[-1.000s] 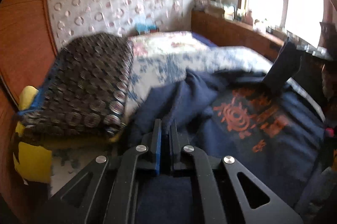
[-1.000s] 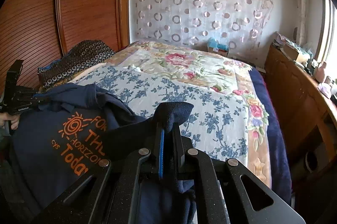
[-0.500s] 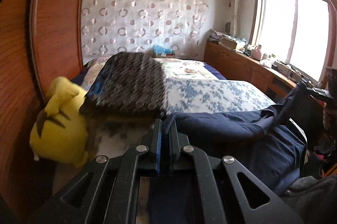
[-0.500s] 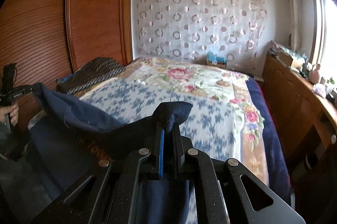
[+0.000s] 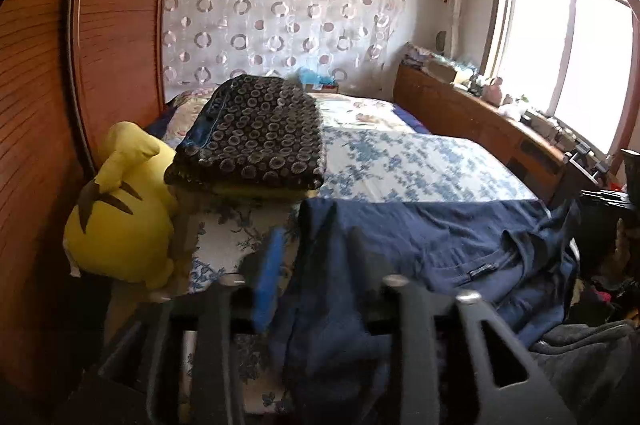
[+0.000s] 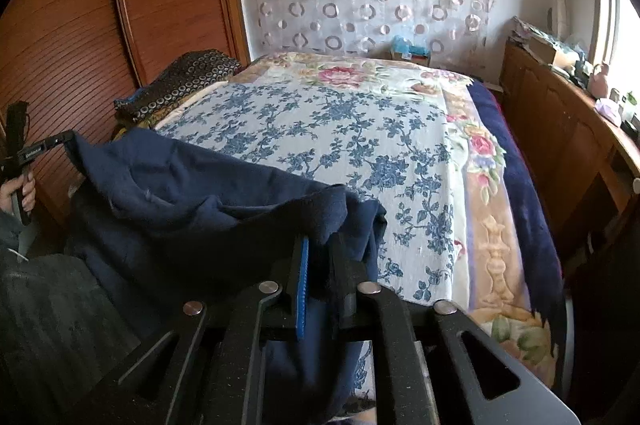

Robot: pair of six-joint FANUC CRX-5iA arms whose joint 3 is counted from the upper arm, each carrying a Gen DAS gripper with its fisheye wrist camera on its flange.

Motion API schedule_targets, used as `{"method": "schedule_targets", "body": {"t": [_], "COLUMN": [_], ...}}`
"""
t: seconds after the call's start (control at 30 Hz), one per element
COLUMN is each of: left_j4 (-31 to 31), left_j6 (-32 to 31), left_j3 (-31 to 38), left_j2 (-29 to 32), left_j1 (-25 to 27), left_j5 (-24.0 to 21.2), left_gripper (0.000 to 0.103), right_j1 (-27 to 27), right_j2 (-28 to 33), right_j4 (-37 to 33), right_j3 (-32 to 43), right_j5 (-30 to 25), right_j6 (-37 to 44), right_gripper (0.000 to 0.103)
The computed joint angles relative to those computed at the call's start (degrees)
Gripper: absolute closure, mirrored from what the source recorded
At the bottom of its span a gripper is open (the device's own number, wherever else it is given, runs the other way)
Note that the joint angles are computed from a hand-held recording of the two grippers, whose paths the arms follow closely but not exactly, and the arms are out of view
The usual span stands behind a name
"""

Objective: Fold small clothes

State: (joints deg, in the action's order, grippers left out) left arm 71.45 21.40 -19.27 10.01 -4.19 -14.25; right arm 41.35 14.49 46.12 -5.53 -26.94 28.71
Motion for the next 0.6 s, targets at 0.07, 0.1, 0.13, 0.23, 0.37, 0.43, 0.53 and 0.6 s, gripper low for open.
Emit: {"method": "schedule_targets", "body": {"t": [0.07,0.1,0.13,0.23,0.37,0.43,0.53,0.6], "left_j4": [1.08,-0.77,-1.8,-8.63,-14.24,-18.58,-23.73,-26.62], "left_j6": [-1.22,0.02,0.77,6.18,10.46,14.26,18.33,20.83], "left_j3": [0.09,0.83,1.33,4.74,8.45,10.79,14.19,16.12], "left_j2": [0.03,0.45,0.79,2.91,5.4,6.85,8.88,9.92], "left_j1": [0.01,0.3,0.41,1.64,2.08,2.3,2.59,2.51], "left_j5": [-0.39,-0.33,-0.38,-2.41,-3.3,-3.64,-5.12,-5.66], "left_gripper": [0.049,0.044,0.042,0.036,0.036,0.036,0.036,0.036], "right_j1": [-0.34,-0.67,-0.99,-1.47,-1.98,-2.3,-2.45,-2.65], "right_j2": [-0.45,-0.59,-0.49,1.01,5.04,6.44,9.2,10.72], "right_j4": [3.15,5.34,7.26,8.17,4.05,4.02,-1.84,-4.78], "right_j3": [-0.58,-0.94,-1.08,0.56,5.35,5.75,9.66,12.0], "right_j5": [1.0,1.52,1.7,0.93,-0.52,-0.13,-1.51,-2.36], "right_j6": [-2.45,-4.16,-5.6,-5.28,-1.08,-1.09,3.82,6.3], "right_gripper": [0.075,0.066,0.063,0.06,0.06,0.06,0.06,0.06]}}
